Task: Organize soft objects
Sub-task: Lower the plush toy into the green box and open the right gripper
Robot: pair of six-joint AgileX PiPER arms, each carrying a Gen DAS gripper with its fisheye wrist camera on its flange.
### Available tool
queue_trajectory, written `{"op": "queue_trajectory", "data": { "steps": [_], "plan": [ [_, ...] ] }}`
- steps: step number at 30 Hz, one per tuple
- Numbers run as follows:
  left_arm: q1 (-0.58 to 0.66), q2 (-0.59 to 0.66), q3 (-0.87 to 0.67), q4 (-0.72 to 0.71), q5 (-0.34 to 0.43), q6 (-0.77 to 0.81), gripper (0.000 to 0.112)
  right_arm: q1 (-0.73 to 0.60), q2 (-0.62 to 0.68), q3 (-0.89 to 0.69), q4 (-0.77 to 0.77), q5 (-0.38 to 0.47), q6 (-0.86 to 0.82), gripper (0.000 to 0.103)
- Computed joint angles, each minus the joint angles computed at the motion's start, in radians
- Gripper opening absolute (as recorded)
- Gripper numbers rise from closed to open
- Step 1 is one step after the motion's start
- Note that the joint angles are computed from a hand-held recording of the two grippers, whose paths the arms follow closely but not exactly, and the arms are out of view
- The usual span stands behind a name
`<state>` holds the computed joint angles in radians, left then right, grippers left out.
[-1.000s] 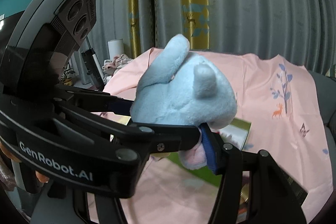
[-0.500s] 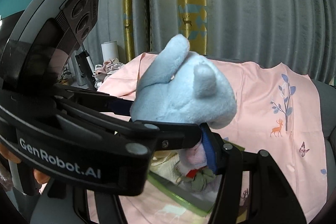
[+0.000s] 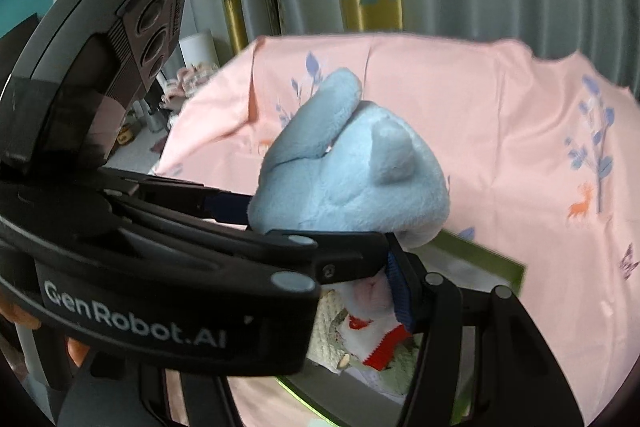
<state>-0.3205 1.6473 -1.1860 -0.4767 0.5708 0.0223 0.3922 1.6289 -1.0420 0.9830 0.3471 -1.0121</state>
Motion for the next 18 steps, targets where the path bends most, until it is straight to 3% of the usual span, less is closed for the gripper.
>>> {"op": "queue_trajectory", "data": {
  "steps": [7,13,18],
  "plan": [
    [0.062,0.084,0.049,-0.171,-0.023,0.150,0.073,0.036,0.122,-0.036,-0.080,-0.019,0.081,0.058],
    [0.093,0.148,0.050,-0.246,-0.013,0.201,0.073,0.058,0.194,-0.078,-0.248,-0.030,0.242,0.062],
    [0.118,0.148,0.065,-0.286,0.006,0.211,0.081,0.061,0.202,-0.099,-0.357,-0.032,0.347,0.073]
  ]
}}
